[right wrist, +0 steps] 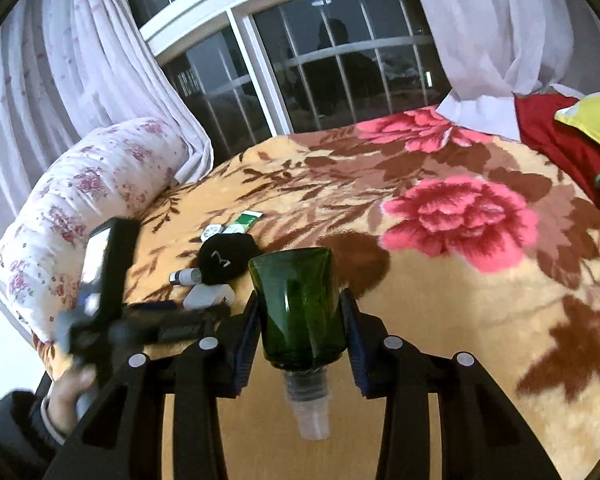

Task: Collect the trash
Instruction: 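Grasp the white plug charger with the left tool, then drop the white plug into the orange bin with the left tool while the right tool drops the green bottle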

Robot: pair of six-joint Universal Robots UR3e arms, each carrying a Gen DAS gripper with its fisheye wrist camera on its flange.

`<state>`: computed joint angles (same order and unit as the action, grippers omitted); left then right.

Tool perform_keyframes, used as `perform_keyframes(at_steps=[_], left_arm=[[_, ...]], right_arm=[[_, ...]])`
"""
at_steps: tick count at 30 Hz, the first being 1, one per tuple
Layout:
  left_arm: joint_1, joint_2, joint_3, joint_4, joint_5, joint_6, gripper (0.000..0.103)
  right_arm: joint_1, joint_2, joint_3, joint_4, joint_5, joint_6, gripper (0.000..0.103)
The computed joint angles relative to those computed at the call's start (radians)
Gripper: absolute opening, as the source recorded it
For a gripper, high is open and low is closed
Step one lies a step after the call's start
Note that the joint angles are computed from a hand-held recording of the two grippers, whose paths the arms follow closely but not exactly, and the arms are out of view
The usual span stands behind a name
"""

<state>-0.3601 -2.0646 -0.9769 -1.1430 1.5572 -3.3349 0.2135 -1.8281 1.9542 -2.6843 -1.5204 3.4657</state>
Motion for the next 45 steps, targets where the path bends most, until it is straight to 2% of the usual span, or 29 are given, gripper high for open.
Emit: perform_keyframes(at_steps=[5, 7, 8, 9, 14, 18, 21, 23, 25, 30, 34, 39, 45], left_arm=[[-0.044, -0.075, 0.096, -0.034, 0.072, 0.051, 0.091], [-0.035, -0.060, 0.070, -0.012, 0.053, 0.057, 0.082], [-0.031, -0.047, 0.045, 0.010, 0.048, 0.056, 0.072], [-0.026, -0.025, 0.007, 0.044, 0.037, 0.057, 0.067], [-0.001, 0.081, -0.169, 0.193, -0.025, 0.056, 0.066], [0.006, 0.187, -0.305, 0.281, -0.038, 0.055, 0.066], [0.028, 0.321, -0.472, 0.373, -0.097, 0.078, 0.066], [0.032, 0.412, -0.578, 0.423, -0.102, 0.100, 0.066], [0.030, 0.472, -0.640, 0.437, -0.095, 0.110, 0.066], [0.074, 0.648, -0.806, 0.450, -0.153, 0.130, 0.066], [0.081, 0.748, -0.901, 0.472, -0.135, 0.143, 0.066], [0.113, 0.830, -0.959, 0.445, -0.163, 0.138, 0.066], [0.183, 1.020, -1.028, 0.356, -0.261, 0.188, 0.066]], right_arm=[[0.009, -0.034, 0.069, -0.035, 0.000, 0.038, 0.039], [0.015, -0.037, 0.093, -0.056, 0.003, 0.068, 0.039], [0.018, -0.041, 0.104, -0.060, 0.010, 0.082, 0.039], [0.025, -0.044, 0.111, -0.063, 0.007, 0.094, 0.039], [0.109, -0.078, 0.122, -0.037, -0.076, 0.132, 0.038], [0.157, -0.120, 0.131, 0.004, -0.115, 0.163, 0.037], [0.202, -0.127, 0.131, 0.022, -0.154, 0.178, 0.037], [0.225, -0.122, 0.129, 0.027, -0.172, 0.190, 0.036], [0.248, -0.112, 0.126, 0.028, -0.188, 0.205, 0.036], [0.313, -0.083, 0.103, 0.034, -0.238, 0.236, 0.035], [0.355, -0.061, 0.081, 0.036, -0.270, 0.258, 0.034], [0.416, -0.047, 0.035, 0.043, -0.323, 0.284, 0.034], [0.547, -0.041, -0.050, 0.097, -0.443, 0.297, 0.034]])
